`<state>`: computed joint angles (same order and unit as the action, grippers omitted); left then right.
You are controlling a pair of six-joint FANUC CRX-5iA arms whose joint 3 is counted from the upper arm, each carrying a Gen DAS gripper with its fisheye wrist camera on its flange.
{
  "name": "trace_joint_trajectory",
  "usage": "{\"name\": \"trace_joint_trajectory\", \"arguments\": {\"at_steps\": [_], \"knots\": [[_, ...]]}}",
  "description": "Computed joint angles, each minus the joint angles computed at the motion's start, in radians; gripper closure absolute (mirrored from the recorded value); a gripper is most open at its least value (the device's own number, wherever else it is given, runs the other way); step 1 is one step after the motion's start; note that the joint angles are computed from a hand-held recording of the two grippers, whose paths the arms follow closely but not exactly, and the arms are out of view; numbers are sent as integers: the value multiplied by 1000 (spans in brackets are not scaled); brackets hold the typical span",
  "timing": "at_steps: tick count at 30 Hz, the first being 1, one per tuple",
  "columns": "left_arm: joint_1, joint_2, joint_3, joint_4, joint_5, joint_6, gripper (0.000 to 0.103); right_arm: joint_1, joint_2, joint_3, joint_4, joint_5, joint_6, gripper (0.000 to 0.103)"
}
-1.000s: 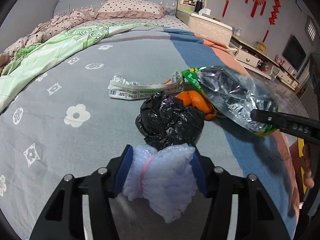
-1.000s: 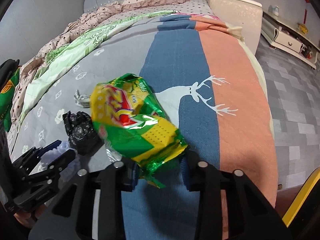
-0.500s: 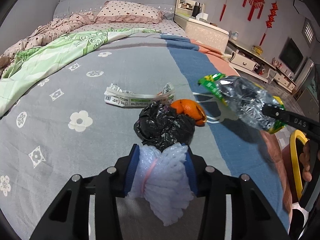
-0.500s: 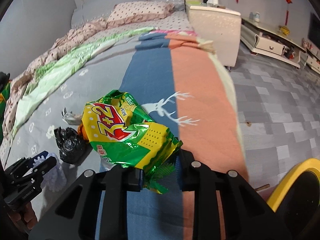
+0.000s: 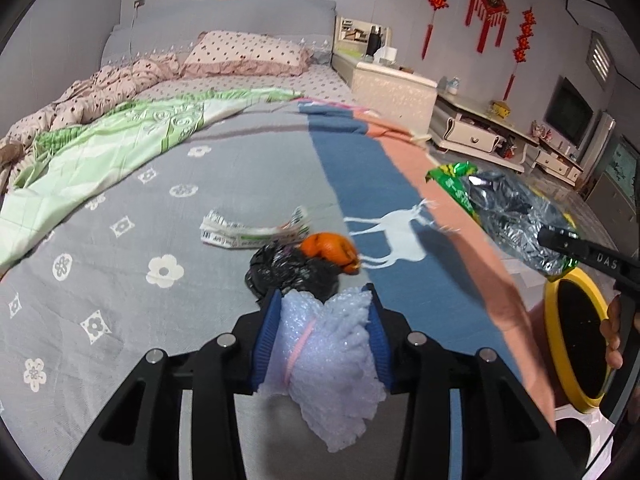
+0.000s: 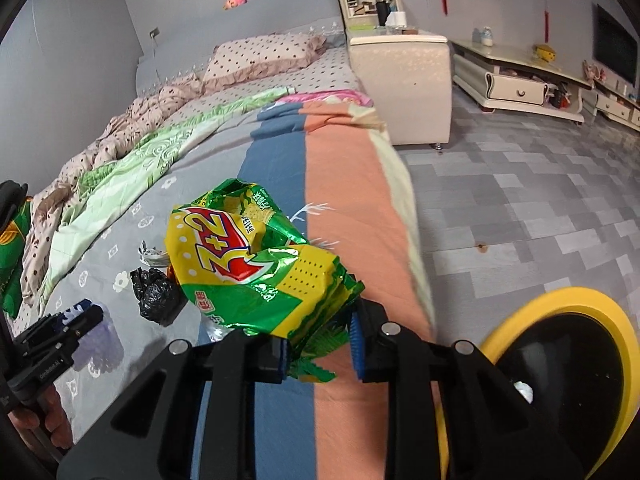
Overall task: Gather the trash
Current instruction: 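Carry the scrubber and green bag over the yellow bin and open both tools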
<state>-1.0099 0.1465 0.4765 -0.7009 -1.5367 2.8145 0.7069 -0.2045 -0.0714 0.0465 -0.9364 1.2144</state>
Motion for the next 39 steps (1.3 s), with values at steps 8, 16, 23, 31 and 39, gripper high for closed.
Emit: {"name": "trace_joint_trajectory", "arguments": {"at_steps": [8,16,23,31,39], "knots": [[-75,70,161,-68,-53,-41,64,-62,-96,-23,-21,-20,22,81],[-131,193,371,-111,-91,-128,64,-146,-169,-19,-41,-52,55,81],[-141,326,580,-97,-103,-223,64,-267,-211,8,-109,-94,131,81],[-138,494,846,-64,-114,-331,64,-411,-231,44,-157,-146,213,81],[-118,641,1079,-10,-137,-356,64,-563,-221,82,-231,-190,301,81]]}}
